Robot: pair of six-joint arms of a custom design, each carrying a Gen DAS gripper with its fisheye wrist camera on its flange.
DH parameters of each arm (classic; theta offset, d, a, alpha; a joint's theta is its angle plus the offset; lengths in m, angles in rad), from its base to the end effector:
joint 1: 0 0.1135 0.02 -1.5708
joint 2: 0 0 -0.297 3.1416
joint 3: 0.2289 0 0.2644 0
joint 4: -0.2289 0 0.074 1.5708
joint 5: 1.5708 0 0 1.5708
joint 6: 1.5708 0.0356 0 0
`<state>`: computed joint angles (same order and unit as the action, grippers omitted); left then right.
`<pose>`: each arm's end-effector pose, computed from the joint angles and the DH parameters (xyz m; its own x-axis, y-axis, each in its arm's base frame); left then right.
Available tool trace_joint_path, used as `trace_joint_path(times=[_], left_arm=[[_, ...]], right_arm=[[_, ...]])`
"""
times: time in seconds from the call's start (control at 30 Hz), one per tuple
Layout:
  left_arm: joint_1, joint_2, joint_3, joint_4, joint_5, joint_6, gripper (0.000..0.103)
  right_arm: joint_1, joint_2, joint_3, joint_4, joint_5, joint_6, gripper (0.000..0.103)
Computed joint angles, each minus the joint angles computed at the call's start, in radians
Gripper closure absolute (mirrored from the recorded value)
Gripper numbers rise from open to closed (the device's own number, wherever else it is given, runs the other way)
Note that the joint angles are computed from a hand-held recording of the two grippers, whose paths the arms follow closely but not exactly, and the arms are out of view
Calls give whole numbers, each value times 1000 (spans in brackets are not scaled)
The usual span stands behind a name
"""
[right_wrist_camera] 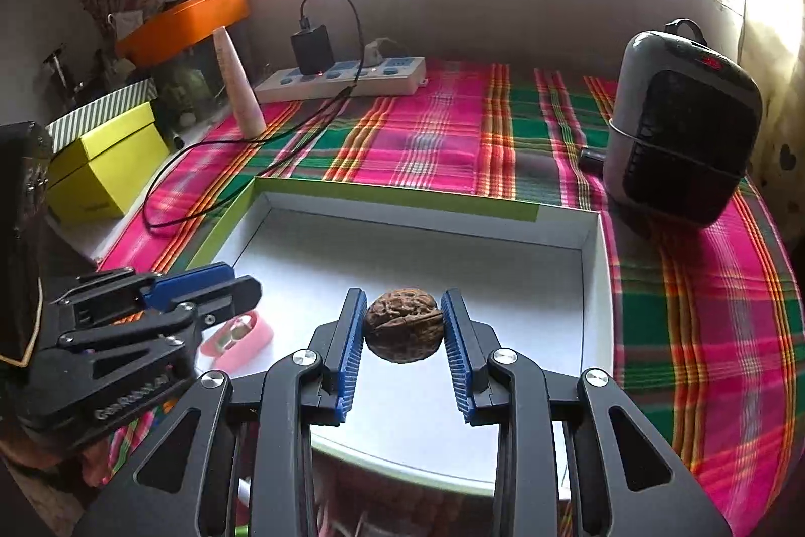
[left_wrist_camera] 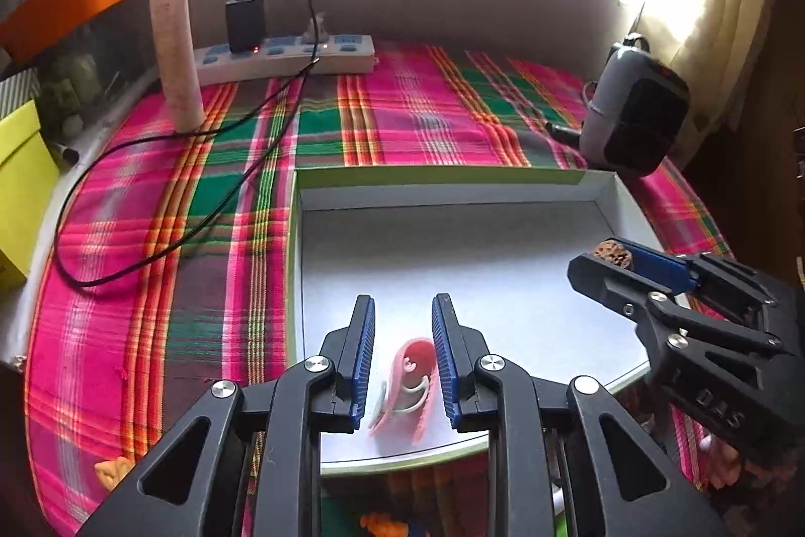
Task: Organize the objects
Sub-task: 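Lower the clip and walnut into the tray and open both grippers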
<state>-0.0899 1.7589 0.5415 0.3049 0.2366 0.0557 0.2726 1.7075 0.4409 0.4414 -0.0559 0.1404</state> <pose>0.2855 -0.0341 0.0985 -0.7738 0.1241 -0.6211 0.2736 0.9499 -0.1511 0.2587 0.0744 0.0995 -0.7433 -0.0627 -0.6660 -0.2033 0.9697 0.1356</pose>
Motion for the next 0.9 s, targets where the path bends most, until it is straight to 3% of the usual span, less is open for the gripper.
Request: trace_joint_path(times=[0.13, 0.23, 0.3, 0.63, 0.73, 0.8, 0.9], left_arm=[[39, -12, 26, -42, 31, 4, 81], [70, -12, 64, -114, 91, 26, 74], [63, -17, 69, -127, 69, 48, 69], [-22, 37, 63, -164, -20, 99, 68], [-47, 52, 57, -145, -63, 99, 72], [-57, 58, 55, -139, -79, 102, 81], [-60, 65, 56, -127, -89, 103, 83]], right_arm=[[-7, 17, 8, 1, -4, 7, 71], [-6, 22, 8, 4, -7, 9, 71], [-6, 21, 7, 7, -10, 9, 71], [5, 29, 8, 7, -12, 11, 71], [2, 32, 9, 7, -15, 12, 71], [2, 37, 12, 9, -14, 13, 71], [-2, 44, 17, 9, -15, 13, 71]])
